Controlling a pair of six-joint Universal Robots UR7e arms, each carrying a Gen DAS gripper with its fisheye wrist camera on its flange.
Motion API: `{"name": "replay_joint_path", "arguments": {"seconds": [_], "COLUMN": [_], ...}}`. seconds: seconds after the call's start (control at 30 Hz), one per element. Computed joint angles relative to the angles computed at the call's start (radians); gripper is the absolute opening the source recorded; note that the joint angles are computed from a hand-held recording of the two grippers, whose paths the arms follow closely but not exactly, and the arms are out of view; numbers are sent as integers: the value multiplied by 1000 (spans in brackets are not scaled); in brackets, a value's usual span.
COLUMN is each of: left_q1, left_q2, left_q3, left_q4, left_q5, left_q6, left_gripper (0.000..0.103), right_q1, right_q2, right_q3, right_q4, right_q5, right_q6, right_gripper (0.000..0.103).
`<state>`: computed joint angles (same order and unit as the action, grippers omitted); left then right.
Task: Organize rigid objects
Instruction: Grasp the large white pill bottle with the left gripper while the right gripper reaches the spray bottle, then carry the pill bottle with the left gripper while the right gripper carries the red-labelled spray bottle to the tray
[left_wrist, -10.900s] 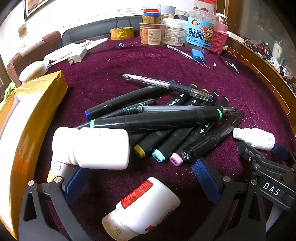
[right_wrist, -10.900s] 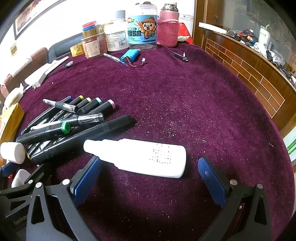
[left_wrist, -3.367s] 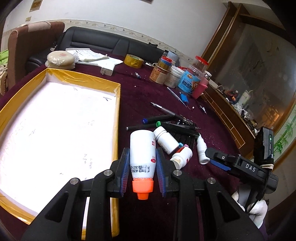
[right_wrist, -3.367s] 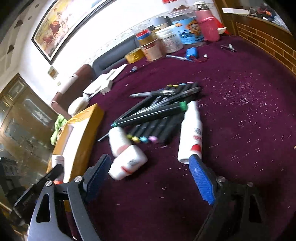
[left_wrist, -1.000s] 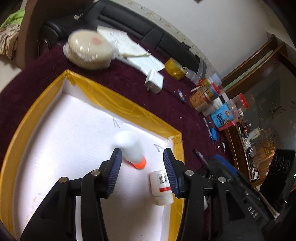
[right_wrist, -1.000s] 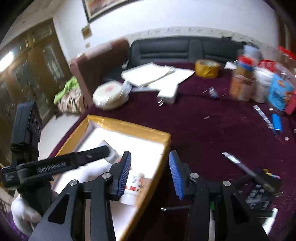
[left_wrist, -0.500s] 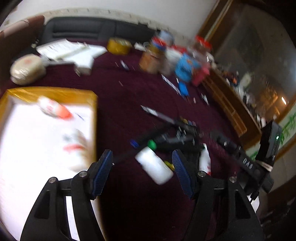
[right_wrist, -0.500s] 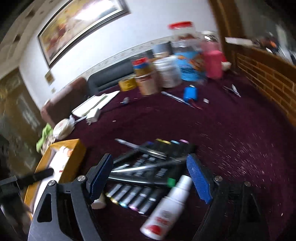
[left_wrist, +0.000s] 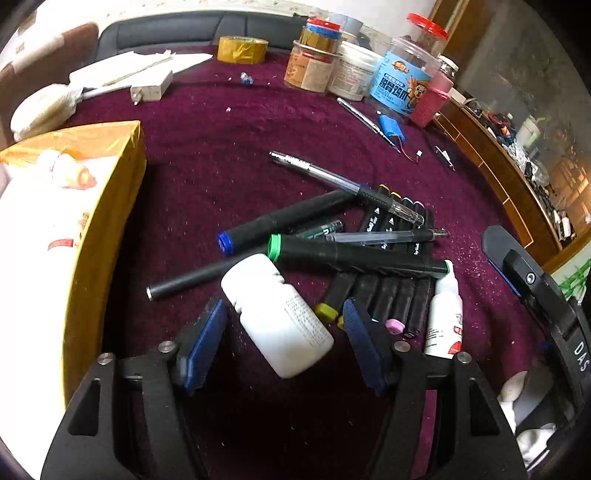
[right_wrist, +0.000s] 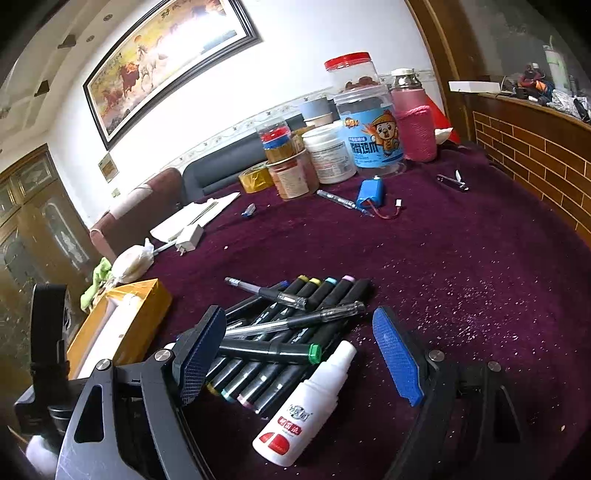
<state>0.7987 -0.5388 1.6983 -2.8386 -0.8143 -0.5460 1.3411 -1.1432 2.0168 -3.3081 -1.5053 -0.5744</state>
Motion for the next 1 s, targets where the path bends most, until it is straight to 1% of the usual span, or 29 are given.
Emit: {"name": "replay_joint_path", "arguments": {"seconds": [0.03, 0.07, 0.23, 0.3, 0.4, 0.47, 0.57, 0.63, 0.73, 0.77, 0.8, 0.83, 0.87, 0.9, 1.0], "left_q1": [-1, 2, -2, -3, -17, -27, -32, -34, -33, -33, -34, -35, -37, -39, -42], "left_q2": [0, -4, -28, -52, -94, -121, -151, -168, -189, -195, -205, -216, -230, -245, -297], "left_q3": [10, 22, 79, 116, 176, 216, 261, 289, 321, 331, 343, 356, 371, 385, 428], "left_q4": [-30, -55, -121, -161, -233, -285, -337, -362, -387, -396, -403, -411, -419, -423, -427], "left_q5": [0, -12, -35, -63, -84, -92, -107, -121, -131, -132, -132, -131, -128, -122, -100], "left_q6": [17, 27, 36, 27, 30, 38, 42, 35, 27, 24, 20, 15, 11, 10, 6], "left_gripper": [32, 30, 30, 30, 30, 30, 30, 30, 30, 30, 30, 30, 30, 30, 31], "right_q1": [-1, -3, 1, 1, -15, -15, -16, -7, 13, 24, 30, 38, 42, 43, 31], "right_q2": [1, 1, 6, 5, -21, -33, -46, -44, -29, -19, -12, -2, 4, 9, -3], "right_q3": [1, 2, 4, 2, -3, -4, 3, 12, 28, 30, 28, 23, 17, 10, 3], "right_q4": [1, 2, -3, 6, 90, 134, 183, 189, 160, 142, 134, 129, 134, 146, 191], "right_q5": [0, 1, -14, -21, -10, -42, -65, -100, -153, -180, -199, -229, -248, -269, -250], "right_q6": [0, -2, -10, -9, 42, 79, 106, 110, 98, 94, 94, 95, 99, 107, 120], "right_gripper": [77, 77, 77, 77, 77, 77, 77, 77, 75, 70, 61, 55, 40, 34, 30]}}
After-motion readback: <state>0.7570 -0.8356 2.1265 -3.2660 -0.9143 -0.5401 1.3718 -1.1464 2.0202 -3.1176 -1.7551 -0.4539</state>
